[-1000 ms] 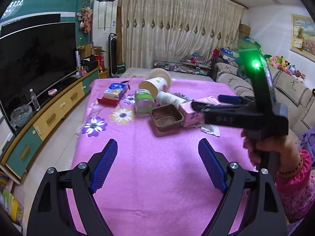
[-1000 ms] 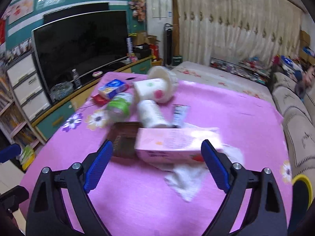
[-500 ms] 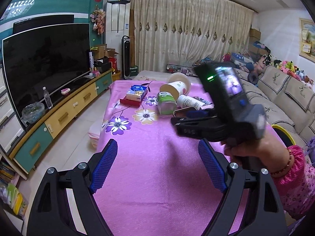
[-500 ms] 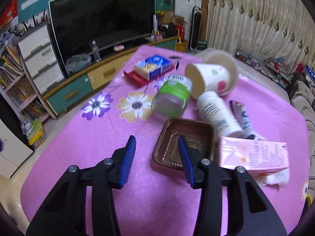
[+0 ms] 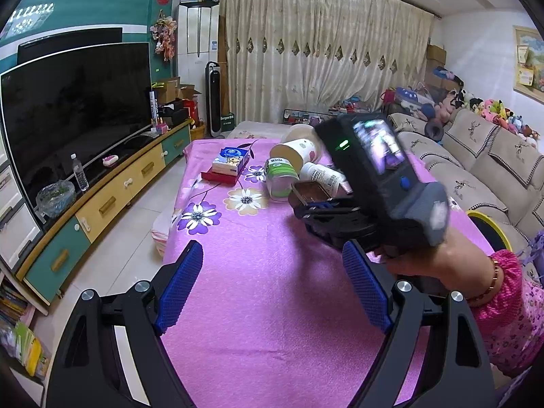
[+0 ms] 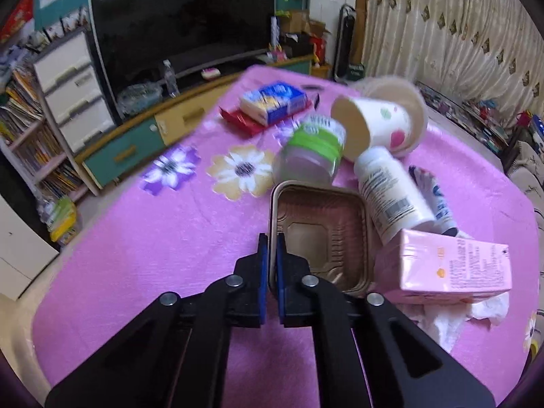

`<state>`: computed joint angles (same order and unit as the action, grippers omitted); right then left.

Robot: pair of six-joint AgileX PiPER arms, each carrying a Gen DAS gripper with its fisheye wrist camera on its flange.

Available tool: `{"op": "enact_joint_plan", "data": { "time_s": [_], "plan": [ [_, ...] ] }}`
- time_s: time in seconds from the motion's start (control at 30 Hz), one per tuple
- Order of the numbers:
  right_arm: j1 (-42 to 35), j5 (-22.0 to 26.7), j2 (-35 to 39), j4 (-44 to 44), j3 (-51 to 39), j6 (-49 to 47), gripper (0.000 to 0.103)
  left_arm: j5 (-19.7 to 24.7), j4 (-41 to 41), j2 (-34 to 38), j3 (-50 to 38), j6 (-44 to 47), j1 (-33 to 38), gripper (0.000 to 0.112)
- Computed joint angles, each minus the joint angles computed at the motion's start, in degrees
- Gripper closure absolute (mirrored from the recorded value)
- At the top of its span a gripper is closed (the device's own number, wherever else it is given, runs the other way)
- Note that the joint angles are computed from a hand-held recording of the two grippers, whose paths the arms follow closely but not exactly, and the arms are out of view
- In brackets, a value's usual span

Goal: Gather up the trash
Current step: 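Grasp the brown plastic tray rim with the right tool, then carry the brown tray over the bin and open the right tool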

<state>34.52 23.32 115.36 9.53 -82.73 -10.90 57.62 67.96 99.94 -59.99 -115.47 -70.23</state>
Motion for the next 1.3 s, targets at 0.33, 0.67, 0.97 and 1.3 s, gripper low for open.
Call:
{"op": "enact_joint_plan", "data": {
  "time_s": [0.33, 0.67, 0.97, 1.3],
  "plan": [
    [-10.48, -1.72, -18.27, 25.3, 15.97, -27.59, 0.098, -3.24, 0.36, 2.37, -3.4, 3.56, 1.26, 0.029],
    [-42.36, 0.26, -27.01, 35.64, 26.93, -43.99, 0.098, -14.13, 0.14, 9.73, -12.2, 11.3, 6.4, 0.029],
    [-63.59, -1.15, -13.08, 33.89, 22.09, -48.11, 0.098, -20.06, -5.46, 17.91, -23.43, 24.44, 10.4, 0.029],
    [-65.66, -5.27, -1.9, 22.34, 16.39, -35.32, 0.075, -24.39, -20.02, 28.1, -37.06, 44.12, 16.51, 0.029]
  ]
}}
